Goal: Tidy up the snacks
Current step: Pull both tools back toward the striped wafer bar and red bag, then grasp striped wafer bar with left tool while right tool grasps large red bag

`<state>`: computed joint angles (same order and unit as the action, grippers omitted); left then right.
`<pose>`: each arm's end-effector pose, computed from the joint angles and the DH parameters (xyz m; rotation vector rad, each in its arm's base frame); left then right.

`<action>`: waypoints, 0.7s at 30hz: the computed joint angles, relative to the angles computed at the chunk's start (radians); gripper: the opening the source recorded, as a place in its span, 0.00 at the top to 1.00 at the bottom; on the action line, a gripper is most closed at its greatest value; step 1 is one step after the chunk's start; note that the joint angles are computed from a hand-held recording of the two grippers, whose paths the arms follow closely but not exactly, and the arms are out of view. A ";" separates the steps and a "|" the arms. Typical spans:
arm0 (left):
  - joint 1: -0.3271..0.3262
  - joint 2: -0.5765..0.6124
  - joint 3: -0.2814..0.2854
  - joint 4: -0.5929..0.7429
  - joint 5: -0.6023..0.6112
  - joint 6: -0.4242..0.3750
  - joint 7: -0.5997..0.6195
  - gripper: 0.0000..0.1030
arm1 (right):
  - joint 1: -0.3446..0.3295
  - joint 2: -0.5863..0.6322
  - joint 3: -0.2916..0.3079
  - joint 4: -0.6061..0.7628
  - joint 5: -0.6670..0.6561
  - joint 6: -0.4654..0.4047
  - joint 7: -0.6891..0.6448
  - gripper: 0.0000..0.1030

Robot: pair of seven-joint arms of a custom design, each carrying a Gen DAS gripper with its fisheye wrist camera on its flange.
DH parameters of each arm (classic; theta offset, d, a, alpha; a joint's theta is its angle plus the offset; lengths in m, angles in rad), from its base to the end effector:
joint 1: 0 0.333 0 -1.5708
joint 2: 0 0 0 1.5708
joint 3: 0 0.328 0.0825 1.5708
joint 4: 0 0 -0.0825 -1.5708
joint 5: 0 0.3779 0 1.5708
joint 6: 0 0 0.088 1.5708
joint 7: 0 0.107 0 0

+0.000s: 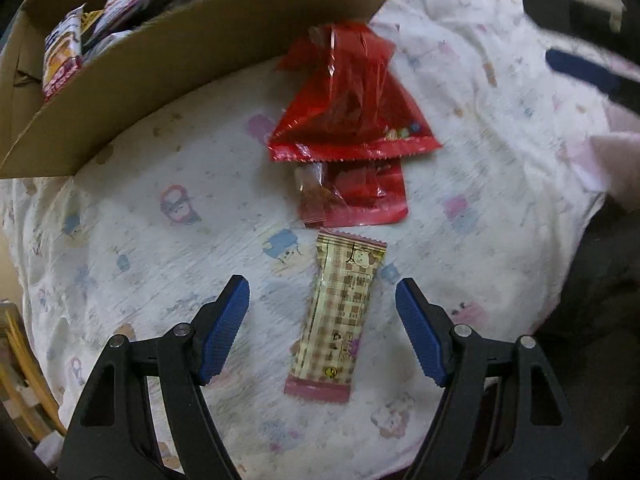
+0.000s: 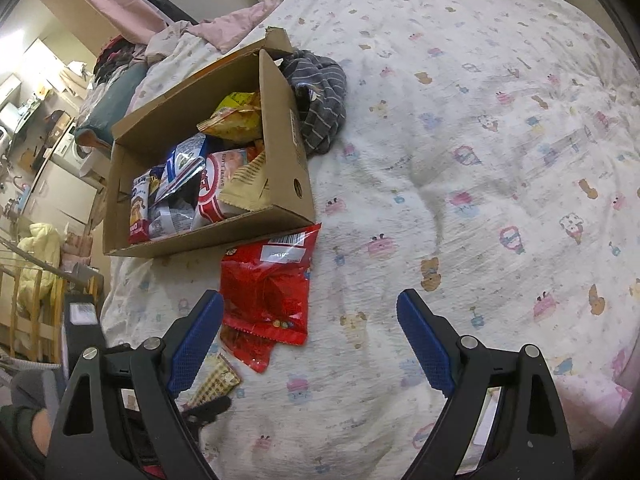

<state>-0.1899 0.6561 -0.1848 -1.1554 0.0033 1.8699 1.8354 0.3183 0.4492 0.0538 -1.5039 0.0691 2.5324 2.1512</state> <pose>0.7074 -0.2352 0.4364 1.4487 -2.7421 0.1912 0.6833 0.2578 0.4872 -1.5566 2.0364 -0.1370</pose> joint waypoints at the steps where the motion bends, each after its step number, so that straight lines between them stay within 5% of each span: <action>1: -0.003 0.005 0.000 0.005 0.004 -0.012 0.005 0.29 | 0.000 0.002 -0.001 0.004 0.000 -0.001 0.001 0.12; 9: -0.019 -0.018 0.011 -0.047 0.050 -0.004 0.015 0.33 | 0.006 0.025 -0.003 0.041 -0.007 -0.027 0.001 0.12; 14: -0.016 -0.057 0.004 -0.105 0.058 0.020 0.041 0.74 | 0.010 0.036 -0.005 0.058 -0.014 -0.037 0.004 0.12; 21: 0.000 -0.102 -0.003 -0.149 0.027 0.006 0.053 0.78 | 0.020 0.049 -0.014 0.075 -0.036 -0.058 0.022 0.12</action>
